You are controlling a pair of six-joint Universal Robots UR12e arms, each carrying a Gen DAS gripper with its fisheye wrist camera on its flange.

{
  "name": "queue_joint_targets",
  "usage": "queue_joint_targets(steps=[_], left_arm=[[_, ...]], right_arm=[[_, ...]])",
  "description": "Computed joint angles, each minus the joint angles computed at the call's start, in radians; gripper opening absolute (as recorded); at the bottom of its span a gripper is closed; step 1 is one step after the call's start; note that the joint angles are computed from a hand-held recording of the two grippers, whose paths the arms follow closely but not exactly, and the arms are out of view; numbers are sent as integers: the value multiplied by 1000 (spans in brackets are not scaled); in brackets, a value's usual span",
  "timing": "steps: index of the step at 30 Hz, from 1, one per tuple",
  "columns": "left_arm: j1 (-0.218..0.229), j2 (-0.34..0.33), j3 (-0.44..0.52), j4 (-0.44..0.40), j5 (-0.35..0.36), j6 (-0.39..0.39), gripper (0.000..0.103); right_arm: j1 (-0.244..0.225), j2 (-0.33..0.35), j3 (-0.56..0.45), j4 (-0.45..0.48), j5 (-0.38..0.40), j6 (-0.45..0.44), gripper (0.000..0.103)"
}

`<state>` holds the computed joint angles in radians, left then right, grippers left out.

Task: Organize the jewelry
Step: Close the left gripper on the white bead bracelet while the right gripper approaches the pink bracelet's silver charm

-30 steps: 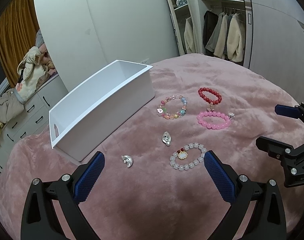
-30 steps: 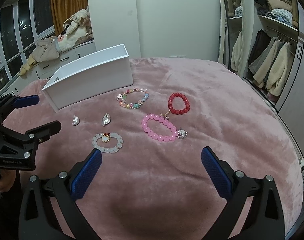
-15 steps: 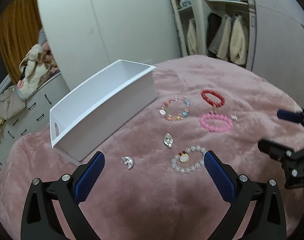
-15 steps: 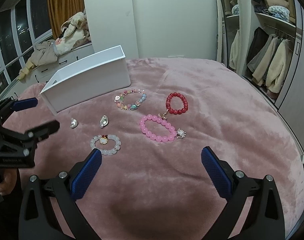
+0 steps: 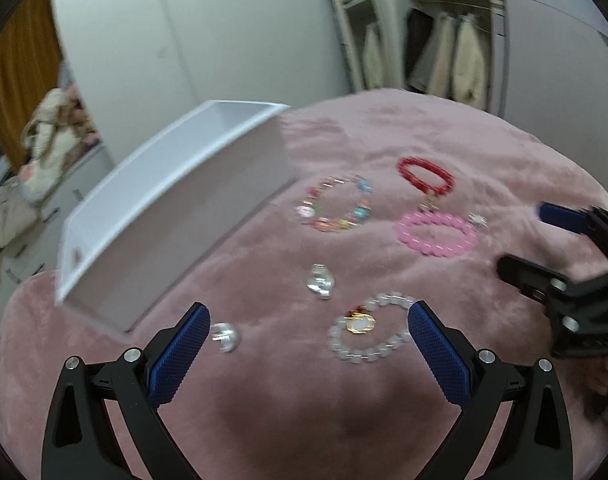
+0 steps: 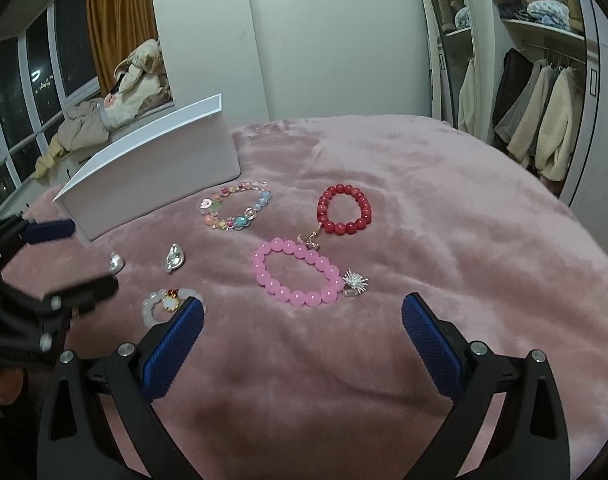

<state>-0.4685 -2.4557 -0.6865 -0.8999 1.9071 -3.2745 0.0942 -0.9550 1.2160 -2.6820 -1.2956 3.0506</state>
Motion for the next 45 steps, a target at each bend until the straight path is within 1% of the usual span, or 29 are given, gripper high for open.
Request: queue_joint_targets(steps=[1,3,4,5,7,8,10,12,13,14,16,17,18,19,20,21,22,23,24,25,26,29,31,34,36,38,43,45], left_arm=[[1,-4,5,-4,-11,1,100],[6,-17,19,-15,-33,0,93],[11,-24,29,-33,-47,-9,80],[16,-35,52,-74,-69,-29,66],[23,-51,81,-131,-82,-50,59],[22,-67,104,-158,-66,-57,59],[19,-87,130,-174,-40,-68,59],[20,-92,127,-153,-57,-62,61],[20,-90,120,-138,-65,-55,61],[18,-90,115,-119,-69,-40,61],[18,-85,106,-107,-80,-25,61],[18,-87,109,-105,-85,-19,60],[19,-87,110,-107,-90,-19,59],[20,-91,118,-118,-89,-19,53],[20,-100,137,-141,-87,-24,45],[22,-101,140,-152,-91,-28,40],[23,-106,151,-169,-97,-33,30],[25,-111,162,-182,-104,-36,27],[24,-114,168,-186,-105,-35,27],[23,-117,175,-188,-103,-29,25],[23,-114,168,-184,-105,-23,20],[24,-111,165,-179,-118,-17,19],[28,-105,158,-177,-134,-29,18],[35,-87,128,-156,-154,-51,11],[38,-78,112,-142,-164,-61,11],[42,-67,94,-130,-172,-71,7],[48,-37,45,-83,-171,-87,7],[50,-24,24,-58,-169,-89,12]], right_arm=[[-2,12,-9,-5,15,1,90],[-3,31,-24,-13,40,3,83],[-3,39,-32,-12,47,4,81],[-3,48,-44,-7,51,6,79],[0,70,-68,-6,41,20,79],[0,76,-75,-11,40,29,78],[-3,93,-95,-10,39,66,76],[-9,106,-115,18,50,97,70],[-14,112,-120,32,63,116,70],[-17,113,-115,30,73,125,68],[-25,116,-107,14,100,149,64],[-28,116,-105,7,107,158,61],[-30,117,-102,0,116,166,55],[-31,117,-103,-2,117,172,51],[-32,118,-102,-3,122,178,45],[-33,119,-102,-3,124,182,38],[-33,119,-103,0,129,182,37],[-34,118,-102,2,134,180,33],[-33,118,-103,3,136,177,28],[-34,118,-103,4,144,171,28],[-34,117,-102,4,147,164,28],[-34,117,-102,3,149,165,27],[-34,120,-106,3,146,162,27],[-35,114,-92,-21,146,165,25],[-38,111,-85,-38,150,175,24],[-37,108,-78,-54,144,180,24],[-33,105,-71,-71,133,174,24],[-32,105,-72,-69,131,171,24]])
